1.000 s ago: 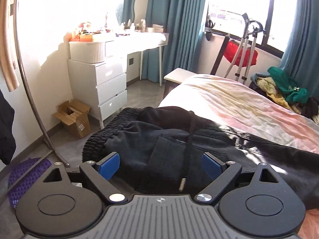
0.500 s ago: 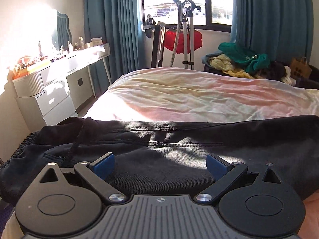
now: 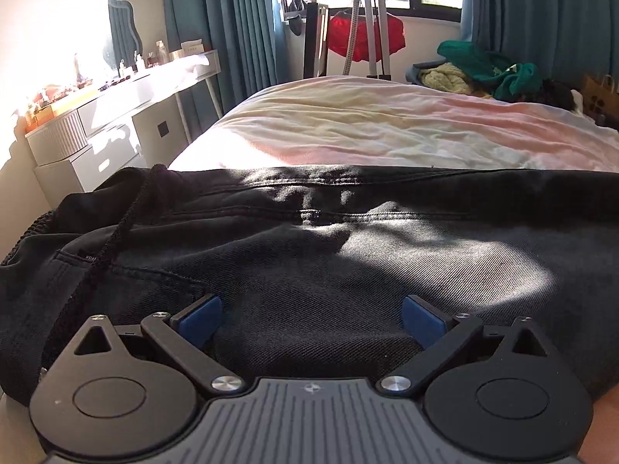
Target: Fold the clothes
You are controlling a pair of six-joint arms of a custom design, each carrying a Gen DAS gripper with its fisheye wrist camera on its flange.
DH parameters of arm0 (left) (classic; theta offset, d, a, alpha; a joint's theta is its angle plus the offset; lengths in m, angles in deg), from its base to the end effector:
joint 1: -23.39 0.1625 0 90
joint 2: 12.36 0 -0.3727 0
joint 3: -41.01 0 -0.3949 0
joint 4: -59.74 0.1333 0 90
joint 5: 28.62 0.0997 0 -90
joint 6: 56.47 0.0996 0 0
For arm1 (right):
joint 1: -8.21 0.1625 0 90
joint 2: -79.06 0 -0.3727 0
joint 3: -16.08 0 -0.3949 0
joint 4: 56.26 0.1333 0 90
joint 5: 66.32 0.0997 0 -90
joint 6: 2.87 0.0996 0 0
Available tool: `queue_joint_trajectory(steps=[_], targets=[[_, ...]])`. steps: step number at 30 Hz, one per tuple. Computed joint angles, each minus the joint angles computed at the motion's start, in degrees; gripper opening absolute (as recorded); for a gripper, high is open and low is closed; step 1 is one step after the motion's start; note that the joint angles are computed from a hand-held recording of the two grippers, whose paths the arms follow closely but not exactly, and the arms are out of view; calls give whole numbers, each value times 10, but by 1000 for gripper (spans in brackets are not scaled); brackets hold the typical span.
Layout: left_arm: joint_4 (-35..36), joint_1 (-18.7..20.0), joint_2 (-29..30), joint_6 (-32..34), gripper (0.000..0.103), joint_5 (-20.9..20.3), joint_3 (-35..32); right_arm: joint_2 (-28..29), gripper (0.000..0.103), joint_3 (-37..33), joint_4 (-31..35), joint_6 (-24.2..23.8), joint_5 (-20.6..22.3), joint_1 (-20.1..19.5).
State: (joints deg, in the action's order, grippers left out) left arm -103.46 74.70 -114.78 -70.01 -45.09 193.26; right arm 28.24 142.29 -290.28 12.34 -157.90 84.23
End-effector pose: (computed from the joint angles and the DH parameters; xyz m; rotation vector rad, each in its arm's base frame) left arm 0.0053 -0.3595 0.2383 0.1295 1.9541 -0.9959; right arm 0.0146 -0.4819 0.1258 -0.6751 -2.4962 1.7652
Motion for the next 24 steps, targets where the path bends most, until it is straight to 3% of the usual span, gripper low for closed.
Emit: queue_joint_trajectory(steps=[5, 15, 20, 24], targets=[[-48, 5, 39, 26, 101, 13, 2, 2, 10, -3, 0, -11, -12, 6], [-99, 6, 42, 78, 101, 5, 10, 2, 10, -11, 0, -54, -60, 36], [-60, 4, 21, 55, 101, -1, 7, 10, 10, -22, -14, -86, -95, 60], [-71, 0, 38, 67, 101, 12, 8, 11, 10, -26, -22, -96, -101, 68]])
